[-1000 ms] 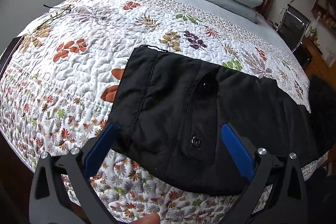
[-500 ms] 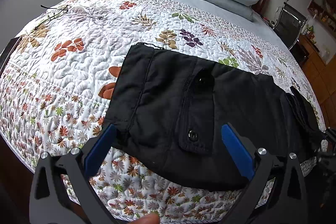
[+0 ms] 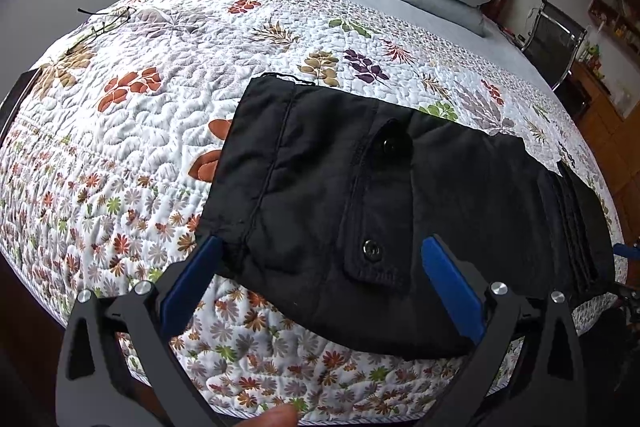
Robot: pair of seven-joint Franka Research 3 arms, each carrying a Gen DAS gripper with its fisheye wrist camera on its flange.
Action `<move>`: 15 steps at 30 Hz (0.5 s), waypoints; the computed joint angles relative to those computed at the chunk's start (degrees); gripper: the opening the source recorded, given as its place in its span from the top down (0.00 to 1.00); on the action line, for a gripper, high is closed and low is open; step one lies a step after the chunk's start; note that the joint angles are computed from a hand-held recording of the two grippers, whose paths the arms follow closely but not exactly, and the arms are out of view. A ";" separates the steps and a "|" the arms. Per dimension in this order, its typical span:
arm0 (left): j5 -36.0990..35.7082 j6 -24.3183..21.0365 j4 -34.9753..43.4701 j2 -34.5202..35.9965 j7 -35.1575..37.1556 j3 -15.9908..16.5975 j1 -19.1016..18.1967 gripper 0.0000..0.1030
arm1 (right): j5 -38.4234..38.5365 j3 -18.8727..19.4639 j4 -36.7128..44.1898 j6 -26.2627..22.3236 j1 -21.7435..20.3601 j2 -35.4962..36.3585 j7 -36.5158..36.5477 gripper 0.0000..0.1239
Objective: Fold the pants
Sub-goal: 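Close the right gripper on the black pants fabric near the waist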
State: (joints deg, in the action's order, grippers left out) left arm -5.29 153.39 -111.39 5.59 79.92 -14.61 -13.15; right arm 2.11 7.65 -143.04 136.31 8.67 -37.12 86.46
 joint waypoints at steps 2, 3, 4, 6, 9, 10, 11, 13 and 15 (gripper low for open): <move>-0.76 0.48 -0.36 -0.22 0.15 -0.09 0.09 0.03 | -0.72 0.46 0.53 0.42 0.20 1.27 -0.63 0.42; -1.33 0.62 -0.48 -0.31 0.54 -0.15 0.17 0.03 | -1.57 1.07 0.77 0.90 0.14 2.09 -0.77 0.44; -1.90 0.75 -0.58 -0.38 0.98 -0.20 0.25 0.03 | -2.41 1.60 0.96 1.19 0.00 2.86 -0.61 0.46; -2.91 0.83 -0.66 -0.39 1.83 -0.26 0.37 0.03 | -6.27 3.74 1.60 0.89 -1.10 4.77 0.48 0.53; -3.34 0.88 -0.71 -0.36 2.36 -0.24 0.36 0.03 | -6.61 2.91 2.00 0.82 -0.14 6.71 1.10 0.57; -3.49 0.94 -0.76 -0.40 2.50 -0.24 0.36 0.03 | -6.64 2.62 2.05 0.87 0.30 6.99 0.96 0.62; -3.78 1.08 -0.90 -0.47 2.74 -0.26 0.39 0.03 | -6.68 2.42 2.10 0.95 0.67 7.11 0.85 0.76; -4.44 1.32 -1.01 -0.50 3.11 -0.28 0.42 0.03 | -8.28 3.16 2.13 1.24 0.52 7.05 1.78 0.86; -4.87 1.52 -1.16 -0.56 3.47 -0.28 0.46 0.03 | -7.97 2.86 2.13 0.84 1.37 6.58 1.82 0.88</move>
